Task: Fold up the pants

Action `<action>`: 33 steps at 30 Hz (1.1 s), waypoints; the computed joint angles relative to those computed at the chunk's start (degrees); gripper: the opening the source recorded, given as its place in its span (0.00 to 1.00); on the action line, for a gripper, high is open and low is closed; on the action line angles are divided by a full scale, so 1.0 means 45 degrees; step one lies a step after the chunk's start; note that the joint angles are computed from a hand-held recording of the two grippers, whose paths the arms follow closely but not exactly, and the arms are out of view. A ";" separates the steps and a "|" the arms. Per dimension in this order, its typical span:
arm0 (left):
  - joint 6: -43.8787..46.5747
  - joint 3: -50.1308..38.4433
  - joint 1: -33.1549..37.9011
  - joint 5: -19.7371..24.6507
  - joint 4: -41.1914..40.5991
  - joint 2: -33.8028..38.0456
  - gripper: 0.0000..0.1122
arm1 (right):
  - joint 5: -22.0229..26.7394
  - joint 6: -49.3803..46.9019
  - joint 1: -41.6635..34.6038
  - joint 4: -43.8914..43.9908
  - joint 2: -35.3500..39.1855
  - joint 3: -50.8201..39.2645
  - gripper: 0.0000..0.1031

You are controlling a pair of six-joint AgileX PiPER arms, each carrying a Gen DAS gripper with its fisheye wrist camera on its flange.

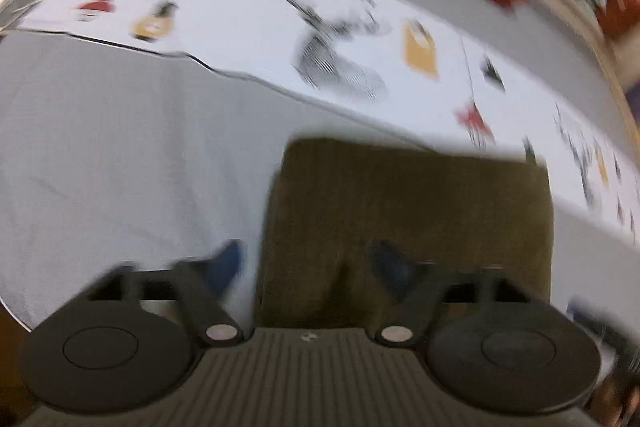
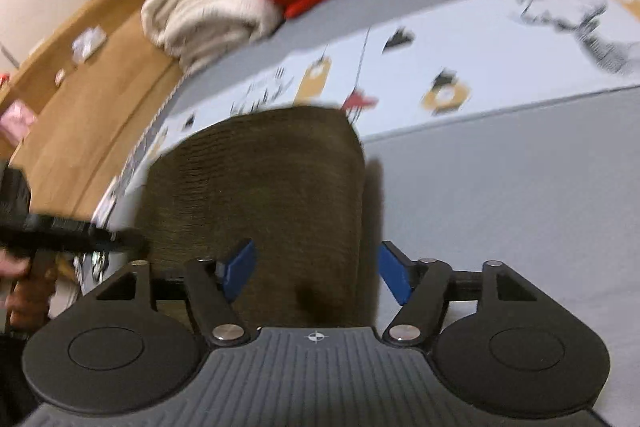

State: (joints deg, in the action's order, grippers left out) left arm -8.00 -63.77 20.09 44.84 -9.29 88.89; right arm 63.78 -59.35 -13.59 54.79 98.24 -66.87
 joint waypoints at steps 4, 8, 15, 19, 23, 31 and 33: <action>0.0702 -0.0958 0.0767 0.0970 -0.1506 0.1441 0.81 | 0.0157 0.0921 0.0835 -0.0931 0.0511 -0.0323 0.77; 0.0038 -0.1871 -0.0162 0.1684 -0.0288 0.2749 0.84 | -0.0134 0.1884 0.1486 -0.1354 0.0933 -0.0524 0.80; 0.0626 -0.2376 -0.1185 0.1613 0.0085 0.3793 0.87 | 0.0138 0.2933 0.2285 -0.1703 0.2092 -0.1223 0.89; -0.0313 -0.3120 -0.1667 0.1931 0.0844 0.4421 0.88 | 0.0218 0.2682 0.2699 -0.1673 0.2261 -0.1266 0.83; -0.1093 -0.3957 -0.2532 0.2155 0.1717 0.4871 0.84 | -0.0421 0.1975 0.2902 -0.1692 0.1580 -0.0847 0.43; -0.0056 -0.6053 -0.3974 0.1969 -0.0269 0.6037 0.61 | -0.0035 0.2536 0.0681 -0.2498 0.1469 -0.1876 0.38; 0.0310 -0.6780 -0.4660 0.1937 -0.0698 0.6503 0.60 | 0.0194 0.2360 -0.0239 -0.2760 0.1699 -0.2423 0.37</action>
